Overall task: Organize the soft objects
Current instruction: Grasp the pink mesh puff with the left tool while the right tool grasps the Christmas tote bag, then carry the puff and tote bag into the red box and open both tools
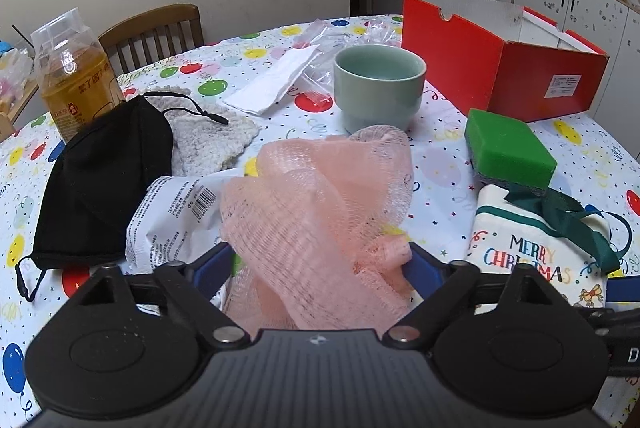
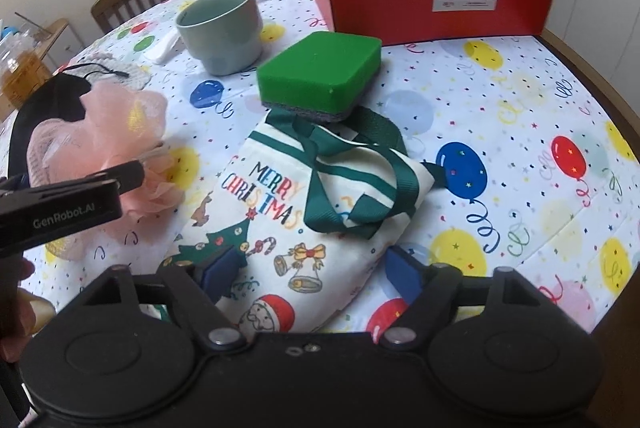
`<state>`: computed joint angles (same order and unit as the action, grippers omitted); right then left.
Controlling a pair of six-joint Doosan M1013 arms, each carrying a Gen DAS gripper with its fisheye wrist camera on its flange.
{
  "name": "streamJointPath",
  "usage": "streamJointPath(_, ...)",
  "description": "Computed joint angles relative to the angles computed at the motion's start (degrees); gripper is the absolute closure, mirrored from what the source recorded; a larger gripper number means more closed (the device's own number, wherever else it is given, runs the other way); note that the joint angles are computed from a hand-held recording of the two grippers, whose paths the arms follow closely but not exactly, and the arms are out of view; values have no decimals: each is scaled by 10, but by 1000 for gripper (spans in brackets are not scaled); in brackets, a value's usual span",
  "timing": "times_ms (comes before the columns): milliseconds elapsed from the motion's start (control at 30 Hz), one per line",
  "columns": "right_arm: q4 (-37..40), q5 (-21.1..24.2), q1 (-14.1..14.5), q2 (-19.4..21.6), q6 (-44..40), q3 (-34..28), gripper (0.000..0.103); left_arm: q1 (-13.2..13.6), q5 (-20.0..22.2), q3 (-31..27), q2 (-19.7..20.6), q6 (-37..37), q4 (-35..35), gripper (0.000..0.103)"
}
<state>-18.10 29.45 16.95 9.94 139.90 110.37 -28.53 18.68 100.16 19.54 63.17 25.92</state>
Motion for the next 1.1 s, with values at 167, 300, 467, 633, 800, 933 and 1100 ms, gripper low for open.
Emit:
streamJointPath(167,-54,15,8,0,63,-1,50,4,-8,2,-4,30,-32,38)
streamJointPath(300,-89,31,15,-3,97,-3,68,8,-13,4,-9,54,-68,54)
streamJointPath(467,-136,25,24,-11,133,1,78,7,-11,8,-16,54,-61,67)
streamJointPath(633,-176,13,31,-27,164,9,85,11,-22,17,-27,75,-76,70)
streamJointPath(800,-201,6,32,-46,190,19,92,22,-35,26,-41,167,-176,73)
streamJointPath(933,-204,1,30,-62,197,29,94,27,-36,31,-52,231,-238,75)
streamJointPath(1100,-210,-7,30,-84,198,39,97,32,-36,34,-65,309,-316,75)
